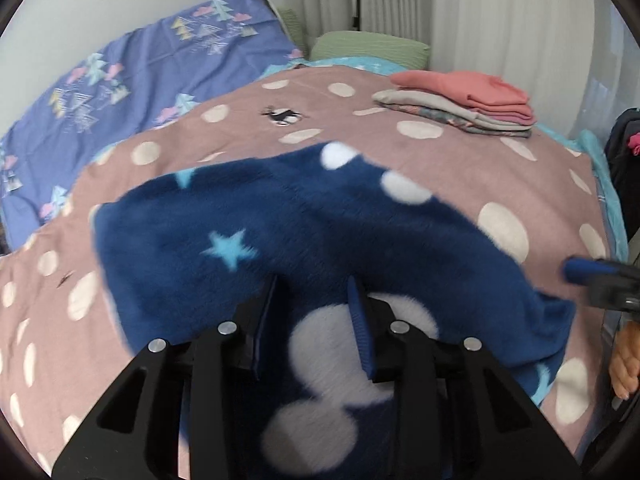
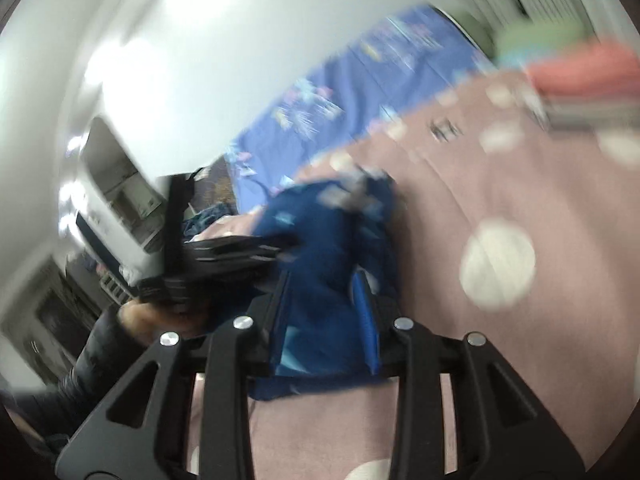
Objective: Fold small clothes
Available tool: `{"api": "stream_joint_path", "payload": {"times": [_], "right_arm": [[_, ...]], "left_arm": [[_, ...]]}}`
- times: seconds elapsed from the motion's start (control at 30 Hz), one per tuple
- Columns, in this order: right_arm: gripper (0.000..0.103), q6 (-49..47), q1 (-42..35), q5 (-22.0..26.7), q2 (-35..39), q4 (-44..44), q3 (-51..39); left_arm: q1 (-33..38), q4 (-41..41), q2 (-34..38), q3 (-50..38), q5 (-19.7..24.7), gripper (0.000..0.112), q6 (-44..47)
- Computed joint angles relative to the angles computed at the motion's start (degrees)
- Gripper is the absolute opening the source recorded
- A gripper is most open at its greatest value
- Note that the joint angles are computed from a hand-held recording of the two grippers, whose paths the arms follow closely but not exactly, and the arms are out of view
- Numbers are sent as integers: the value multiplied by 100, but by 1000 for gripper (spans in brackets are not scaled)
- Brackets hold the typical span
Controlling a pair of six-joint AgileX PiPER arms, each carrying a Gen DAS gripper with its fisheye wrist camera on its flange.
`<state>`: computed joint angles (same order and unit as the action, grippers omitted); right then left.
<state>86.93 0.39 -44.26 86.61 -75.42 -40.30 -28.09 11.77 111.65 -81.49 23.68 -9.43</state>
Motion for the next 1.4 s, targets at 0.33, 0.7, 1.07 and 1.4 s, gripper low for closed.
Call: {"api": "stream_joint_path", "payload": {"times": [0.33,0.7,1.07,1.4], "right_arm": [[3,1290,948,1299,1347,-871,-1027],[3,934,956,1323,1347,-580,-941],[0,776,1075,1580,1205,-368,-817],[0,1076,913,1244,1359,-706,-917]], "left_arm": [[-260,2161,-388,824,-771,44,-2341],[-2346,6354,-2830,4142,675,75,-7901],[-2437,6021,-735,2774,2264,76,-8585],[-2724,5947,-898,3328,2838,62,-8788]]}}
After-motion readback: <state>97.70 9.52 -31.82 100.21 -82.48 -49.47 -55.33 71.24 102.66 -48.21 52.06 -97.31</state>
